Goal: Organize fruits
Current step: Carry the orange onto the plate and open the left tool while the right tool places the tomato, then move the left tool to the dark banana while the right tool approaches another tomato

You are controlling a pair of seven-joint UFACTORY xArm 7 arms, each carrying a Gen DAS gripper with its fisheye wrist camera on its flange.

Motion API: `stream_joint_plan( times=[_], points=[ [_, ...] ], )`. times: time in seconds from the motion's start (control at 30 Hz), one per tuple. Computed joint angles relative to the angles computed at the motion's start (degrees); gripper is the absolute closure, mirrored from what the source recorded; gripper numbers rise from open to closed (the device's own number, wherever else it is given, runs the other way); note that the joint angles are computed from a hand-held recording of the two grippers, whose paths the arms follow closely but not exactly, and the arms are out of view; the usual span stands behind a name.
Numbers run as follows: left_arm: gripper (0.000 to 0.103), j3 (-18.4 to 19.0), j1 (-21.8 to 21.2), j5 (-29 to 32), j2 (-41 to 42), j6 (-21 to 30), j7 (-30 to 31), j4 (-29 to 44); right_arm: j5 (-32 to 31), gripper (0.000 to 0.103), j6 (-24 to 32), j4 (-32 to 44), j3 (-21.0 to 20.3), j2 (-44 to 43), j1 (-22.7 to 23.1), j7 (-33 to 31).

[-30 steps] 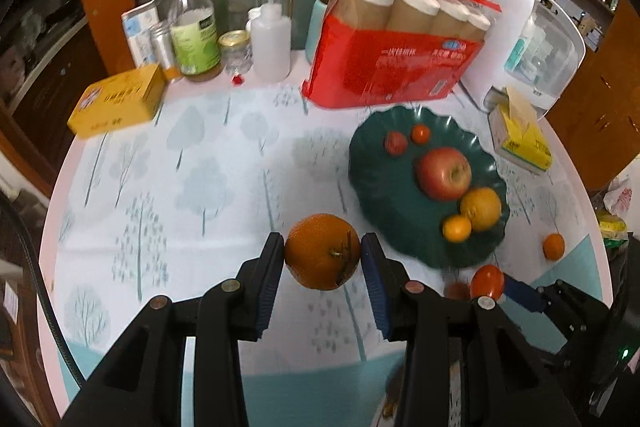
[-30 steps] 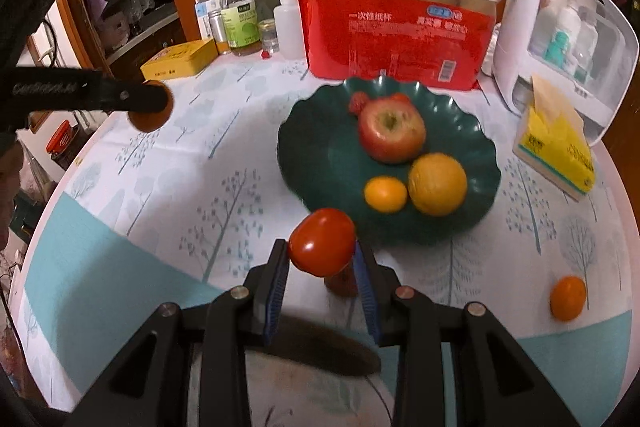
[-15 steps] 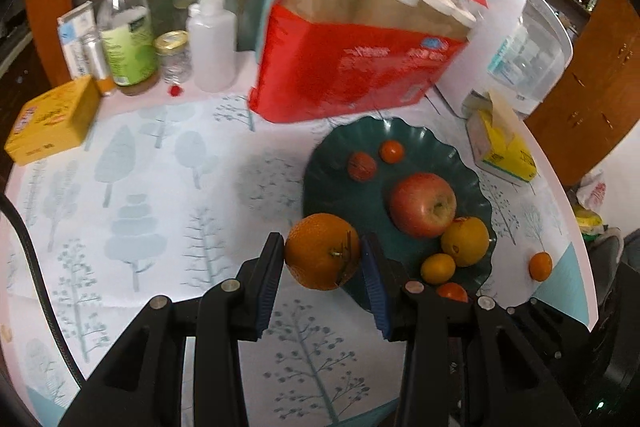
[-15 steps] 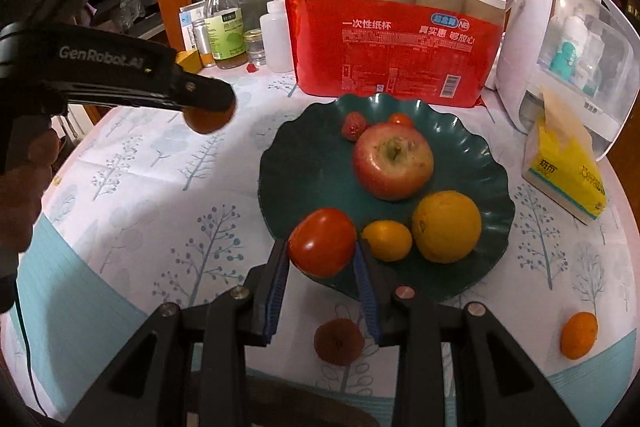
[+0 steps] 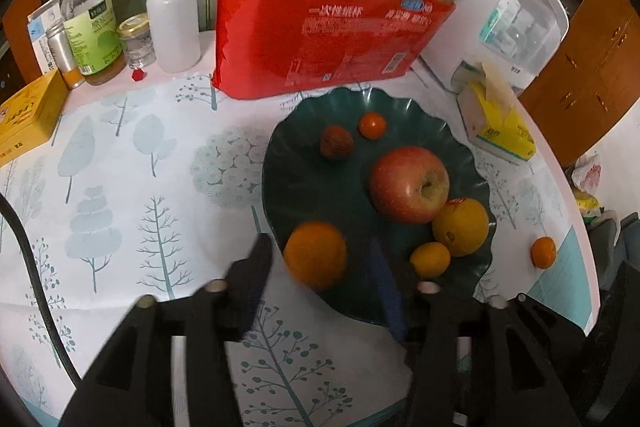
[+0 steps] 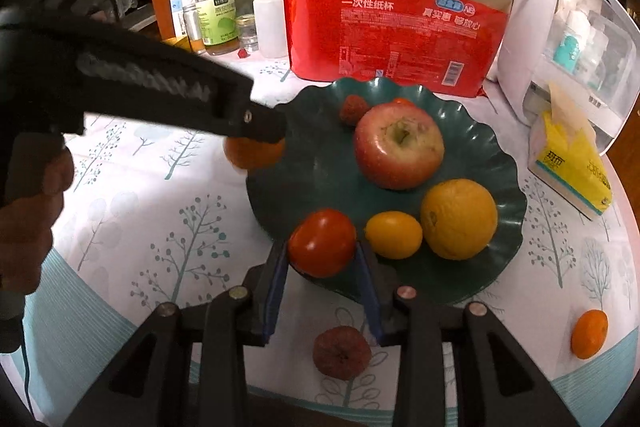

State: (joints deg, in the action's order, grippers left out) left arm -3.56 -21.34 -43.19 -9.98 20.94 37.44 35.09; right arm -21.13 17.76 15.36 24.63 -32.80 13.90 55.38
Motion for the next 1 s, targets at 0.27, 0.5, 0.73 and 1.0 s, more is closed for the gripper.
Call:
stream_joint_plan(
  times=[0.27,0.5,0.73,1.0],
  points=[
    [0.041,1.0,0.9,5.1,-6.7,1.4,-4.9,-3.9,3.4,0.054,5.0,-1.4,-2.6,-6.6,4.2,-1.5],
    [0.040,3.6,0.6,9.4,-15.0,5.6,-8.2,-8.5,8.2,0.054,15.7,-2.9,-2.6,-17.4,9.4,-0.3],
    [0.039,5.4,-0.2,13.1,-23.7,10.2,-9.0,-12.9,13.5,0.053,29.5,-4.8,-0.9,-29.4,16.3,5.0],
    [0.039,6.3,-1.5,16.2,-32.7,15.5,-8.9,-17.7,17.0,0.053,44.1,-4.2,4.1,-37.3,24.1,13.5]
  ],
)
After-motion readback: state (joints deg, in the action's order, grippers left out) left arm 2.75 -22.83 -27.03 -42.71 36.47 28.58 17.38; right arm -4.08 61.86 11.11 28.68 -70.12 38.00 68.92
